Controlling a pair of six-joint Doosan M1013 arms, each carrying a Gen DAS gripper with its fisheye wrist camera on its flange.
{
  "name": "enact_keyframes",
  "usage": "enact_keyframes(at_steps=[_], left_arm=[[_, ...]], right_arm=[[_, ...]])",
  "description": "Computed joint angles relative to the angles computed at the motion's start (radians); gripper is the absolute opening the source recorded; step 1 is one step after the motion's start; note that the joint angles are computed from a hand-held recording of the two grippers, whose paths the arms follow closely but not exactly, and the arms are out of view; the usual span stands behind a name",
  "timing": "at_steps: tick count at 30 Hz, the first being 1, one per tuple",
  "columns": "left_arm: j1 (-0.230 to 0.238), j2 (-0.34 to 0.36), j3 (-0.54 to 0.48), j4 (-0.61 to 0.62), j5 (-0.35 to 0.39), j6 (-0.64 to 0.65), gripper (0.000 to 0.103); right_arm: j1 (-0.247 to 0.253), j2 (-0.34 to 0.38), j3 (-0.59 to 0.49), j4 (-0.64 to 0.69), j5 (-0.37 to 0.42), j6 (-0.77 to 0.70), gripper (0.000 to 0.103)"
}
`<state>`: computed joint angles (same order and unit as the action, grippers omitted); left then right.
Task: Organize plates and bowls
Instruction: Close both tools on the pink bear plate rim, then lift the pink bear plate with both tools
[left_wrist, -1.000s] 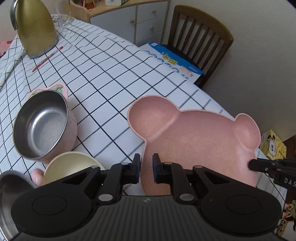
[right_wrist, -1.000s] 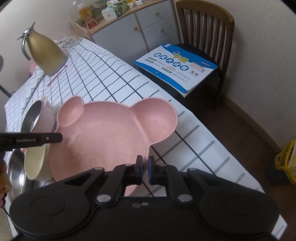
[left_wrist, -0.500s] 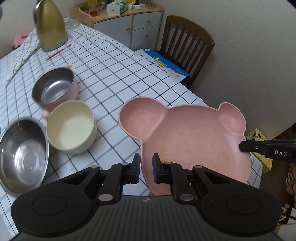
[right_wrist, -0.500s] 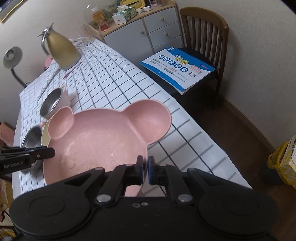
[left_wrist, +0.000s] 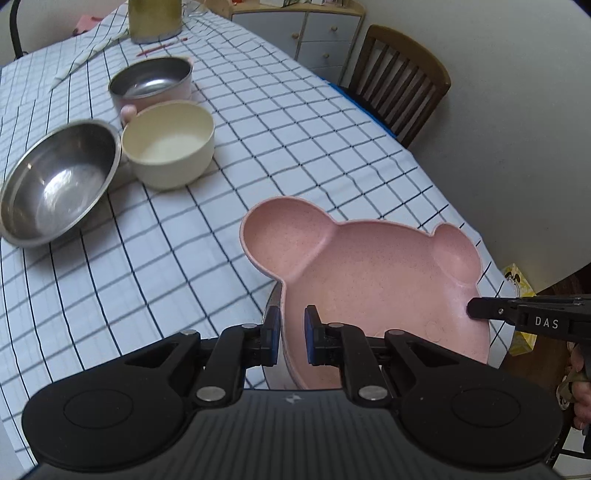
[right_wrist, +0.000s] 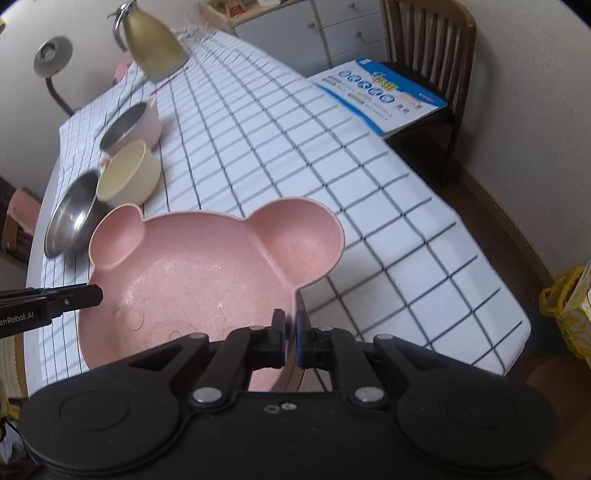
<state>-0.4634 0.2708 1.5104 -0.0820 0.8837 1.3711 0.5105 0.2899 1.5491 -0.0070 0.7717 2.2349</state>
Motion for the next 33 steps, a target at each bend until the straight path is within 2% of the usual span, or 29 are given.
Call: enact_keyframes(at_steps=[14, 24, 28, 33], left_arm=[[-0.022, 0.001, 0.053, 0.080, -0.068, -0.083, 0.013], [-0.020, 0.009, 0.055, 0.099, -0.067, -0.103, 0.013], [-0.016, 0.009, 0.061, 0.092, -0.075, -0.111, 0.013], [-0.014, 0.002, 0.072, 0.083, -0.088, -0.093, 0.013]], right_arm=[[0.017, 0.016, 0.012, -0.076, -0.016, -0.030, 0.006], [0.011, 0.029, 0.002, -0.057, -0.020, -0.037, 0.007], [0.014, 0.031, 0.000, -0.070, -0.015, -0.024, 0.015], [0.014, 0.029, 0.002, -0.070, -0.009, -0.012, 0.018]])
